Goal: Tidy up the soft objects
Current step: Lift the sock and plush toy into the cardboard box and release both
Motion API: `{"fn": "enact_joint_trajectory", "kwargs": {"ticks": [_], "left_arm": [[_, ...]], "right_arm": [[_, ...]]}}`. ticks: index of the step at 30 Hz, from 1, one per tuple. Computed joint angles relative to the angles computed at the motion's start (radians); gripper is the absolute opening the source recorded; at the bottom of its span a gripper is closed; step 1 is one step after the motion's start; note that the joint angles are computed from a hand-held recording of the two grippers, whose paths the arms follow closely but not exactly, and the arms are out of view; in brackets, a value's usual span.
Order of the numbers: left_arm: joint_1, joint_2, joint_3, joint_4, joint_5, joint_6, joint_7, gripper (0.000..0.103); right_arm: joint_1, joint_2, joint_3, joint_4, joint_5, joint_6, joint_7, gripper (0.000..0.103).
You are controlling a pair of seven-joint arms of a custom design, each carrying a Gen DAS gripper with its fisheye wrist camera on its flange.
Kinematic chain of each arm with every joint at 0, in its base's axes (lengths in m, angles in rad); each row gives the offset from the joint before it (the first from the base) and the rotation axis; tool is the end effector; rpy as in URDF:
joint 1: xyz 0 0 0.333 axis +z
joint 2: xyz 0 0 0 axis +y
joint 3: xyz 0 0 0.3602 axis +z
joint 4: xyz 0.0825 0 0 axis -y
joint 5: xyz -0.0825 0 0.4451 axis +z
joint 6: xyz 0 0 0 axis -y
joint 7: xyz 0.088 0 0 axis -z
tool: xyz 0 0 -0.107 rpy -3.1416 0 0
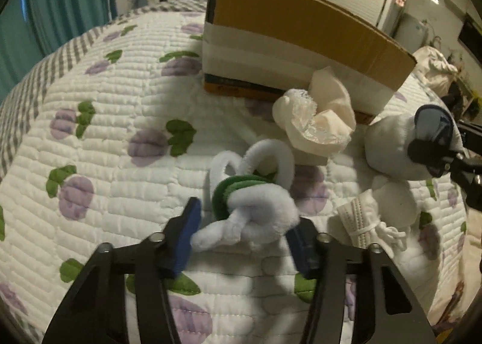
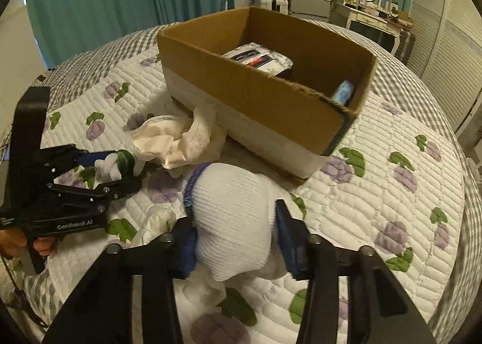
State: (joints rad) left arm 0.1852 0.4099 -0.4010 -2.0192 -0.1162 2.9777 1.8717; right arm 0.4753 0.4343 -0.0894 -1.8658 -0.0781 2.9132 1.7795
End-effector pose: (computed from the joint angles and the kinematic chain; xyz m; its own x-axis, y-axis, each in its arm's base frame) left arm 0.6928 -0.1237 0.3214 -0.3439 -0.9365 0.0681 -0.7883 0.2486 -0.5629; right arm 0.6872 0.2919 0.3539 0.2722 -0.9619 -0.0248 -0.7886 -0.2083 -0.5786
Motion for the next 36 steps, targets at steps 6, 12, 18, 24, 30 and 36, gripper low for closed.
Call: {"fn": "enact_joint_trajectory", "kwargs": {"ticks": [6,12,18,24,30,36], "left_arm": [[0.075,-0.025,-0.087,-0.032,-0.065,0.019,0.081,0.033],[0.154,-0.066,-0.179,-0.078,-0.138,0.067,0.181,0.032],[0.347,-0.113,-0.395,-0.120,-0.288,0.112,0.349,0.032],[0.632,-0.115,-0.717,-0.119,-0.377,0.160,0.493,0.032],[0.673,-0.061,-0.794,-0.039,-0.299,0.165,0.470,0.032],[0.362,-0.011,-0.494,0.126,-0.146,0.136,0.333,0.032]], "right_arm": [[0.010,-0.060,-0.022,-0.052,-0.010,0.020,0.041,0.036],[0.043,-0.118,-0.064,-0.087,-0.089,0.044,0.138,0.035],[0.084,-0.170,-0.101,-0.101,-0.220,0.065,0.280,0.035],[0.134,-0.215,-0.162,-0.080,-0.447,0.087,0.498,0.035],[0.132,-0.202,-0.175,0.017,-0.625,0.078,0.659,0.035],[0.063,-0.092,-0.138,0.163,-0.600,0.085,0.685,0.035]]}}
